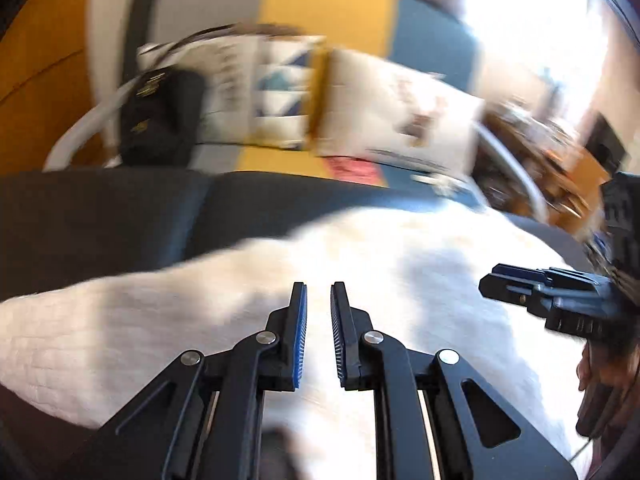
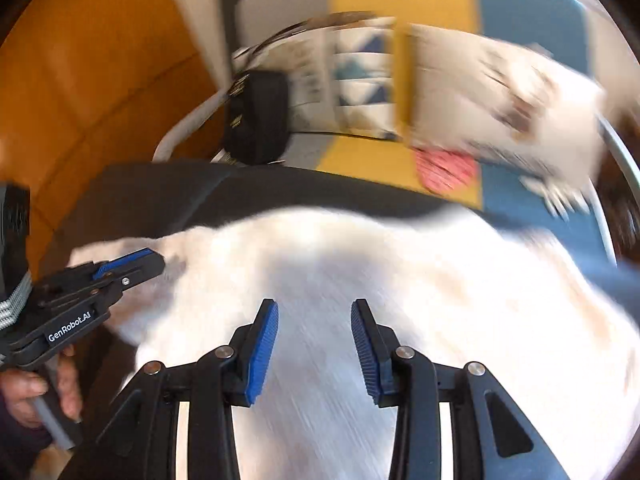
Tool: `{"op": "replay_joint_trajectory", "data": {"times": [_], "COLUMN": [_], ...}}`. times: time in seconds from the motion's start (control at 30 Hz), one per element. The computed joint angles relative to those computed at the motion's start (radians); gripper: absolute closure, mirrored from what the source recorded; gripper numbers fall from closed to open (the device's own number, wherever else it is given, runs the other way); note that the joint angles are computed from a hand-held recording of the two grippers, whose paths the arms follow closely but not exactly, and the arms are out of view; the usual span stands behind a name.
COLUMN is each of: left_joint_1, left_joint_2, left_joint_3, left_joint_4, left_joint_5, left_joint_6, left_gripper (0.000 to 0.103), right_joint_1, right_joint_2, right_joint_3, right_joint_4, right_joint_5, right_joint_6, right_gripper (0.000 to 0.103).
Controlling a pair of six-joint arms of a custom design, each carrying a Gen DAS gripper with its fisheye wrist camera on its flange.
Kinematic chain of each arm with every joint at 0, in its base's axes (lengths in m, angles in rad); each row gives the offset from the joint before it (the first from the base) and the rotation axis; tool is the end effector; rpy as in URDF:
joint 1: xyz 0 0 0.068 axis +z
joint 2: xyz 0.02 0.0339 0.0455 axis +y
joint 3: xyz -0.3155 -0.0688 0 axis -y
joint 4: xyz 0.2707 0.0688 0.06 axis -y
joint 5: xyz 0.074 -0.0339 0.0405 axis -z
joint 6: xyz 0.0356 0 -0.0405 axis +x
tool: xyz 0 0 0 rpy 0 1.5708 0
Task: Fold clothes
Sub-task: 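Grasp the other sleeve cuff with the right gripper and lift it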
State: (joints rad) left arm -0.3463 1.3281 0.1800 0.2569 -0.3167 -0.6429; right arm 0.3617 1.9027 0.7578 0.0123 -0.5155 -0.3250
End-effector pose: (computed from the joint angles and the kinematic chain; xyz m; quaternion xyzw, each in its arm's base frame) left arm 0.1709 -0.0499 0.1136 -0.1895 0.9130 -0.0254 0.3603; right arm 0.3060 0.1345 0.0950 -0.3699 0.8701 0.2526 0.2056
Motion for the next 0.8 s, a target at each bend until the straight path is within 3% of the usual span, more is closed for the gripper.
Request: {"op": "replay_joint_trajectory", "data": {"times": [0.07, 0.23, 0.33, 0.4, 0.47, 0.53, 0.6, 0.8], "left_joint_1": [-0.158, -0.361, -0.417, -0.479, -0.49, -0.511, -0.521, -0.544], "left_joint_2": [0.034, 0.328, 0.382, 0.394, 0.411, 0.449, 0.487, 0.527], "left_joint_3": [0.035, 0.215, 0.284, 0.325, 0.342, 0.375, 0.403, 0.459], "left_joint_4": [-0.015, -0.07, -0.104, -0.147, -0.133, -0.147, -0.158, -0.218], "left_joint_5": [-0.049, -0.048, -0.034, -0.097, -0.058, -0.047, -0.052, -0.072], "left_joint_6": [-0.036, -0.11, -0.149, -0.172, -0.179, -0.202, -0.205, -0.221], "left_gripper": [0.089, 0.089, 0.089, 0.089, 0.089, 0.089, 0.089, 0.089], "right_joint_1": [-0.161, -0.411, -0.525, -0.701, -0.905, -1.074, -1.23, -1.468], "right_joint_2": [-0.017, 0.046, 0.053, 0.09, 0.197, 0.308, 0.419, 0.606], "right_joint_3": [-0.019, -0.066, -0.045, 0.045, 0.224, 0.411, 0.601, 0.916], "right_joint_4": [-0.085, -0.069, -0.143, -0.358, -0.713, -0.97, -1.121, -0.947], "right_joint_5": [-0.074, 0.087, -0.034, -0.246, -0.44, -0.527, -0.533, -0.465], "right_joint_6": [-0.046, -0.139, -0.233, -0.333, -0.501, -0.579, -0.548, 0.005], "right_gripper": [0.064, 0.066, 0.068, 0.067, 0.064, 0.062, 0.062, 0.059]}}
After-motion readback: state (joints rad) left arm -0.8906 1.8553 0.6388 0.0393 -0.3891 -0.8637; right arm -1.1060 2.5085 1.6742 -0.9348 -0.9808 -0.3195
